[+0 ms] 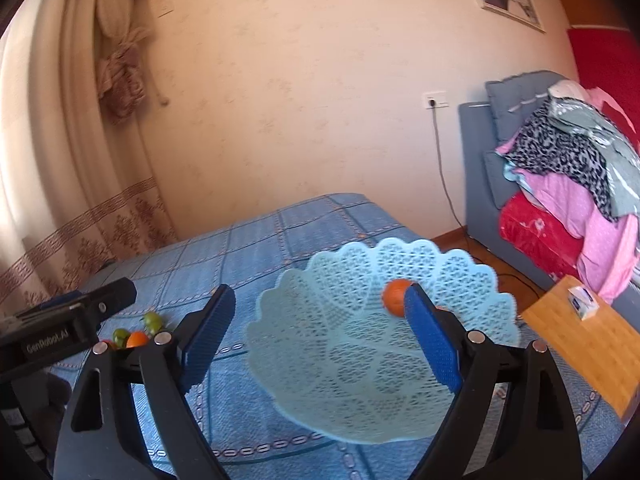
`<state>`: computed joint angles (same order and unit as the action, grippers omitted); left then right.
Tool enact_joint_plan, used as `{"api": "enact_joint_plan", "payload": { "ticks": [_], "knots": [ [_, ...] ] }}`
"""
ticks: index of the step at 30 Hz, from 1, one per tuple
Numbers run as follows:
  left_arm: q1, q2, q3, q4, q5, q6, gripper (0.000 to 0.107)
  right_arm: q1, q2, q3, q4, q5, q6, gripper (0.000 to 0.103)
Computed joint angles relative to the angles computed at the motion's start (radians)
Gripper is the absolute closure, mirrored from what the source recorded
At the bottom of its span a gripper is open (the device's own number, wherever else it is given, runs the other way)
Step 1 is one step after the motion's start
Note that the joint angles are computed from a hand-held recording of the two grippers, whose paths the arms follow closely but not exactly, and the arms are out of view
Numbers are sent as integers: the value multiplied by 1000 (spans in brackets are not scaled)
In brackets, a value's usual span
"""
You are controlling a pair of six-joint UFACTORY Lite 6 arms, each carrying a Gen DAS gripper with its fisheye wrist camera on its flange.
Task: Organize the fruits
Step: 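Move both tools back to the fruit pile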
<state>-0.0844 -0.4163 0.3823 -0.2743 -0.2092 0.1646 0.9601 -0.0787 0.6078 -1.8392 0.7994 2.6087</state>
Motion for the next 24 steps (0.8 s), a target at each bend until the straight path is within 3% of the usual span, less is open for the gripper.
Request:
{"api": "enact_joint_plan", "payload": {
  "ticks": [6,14,24],
  "knots": [
    [175,-46,-56,471,2,-400,9,36,77,72,4,-15,-33,15],
    [422,18,-88,828,-97,-654,9,70,155,149,2,-45,-67,15],
    [555,242,-35,772,-169,-537,9,92,283,275,-10,-136,-127,15]
  ]
}}
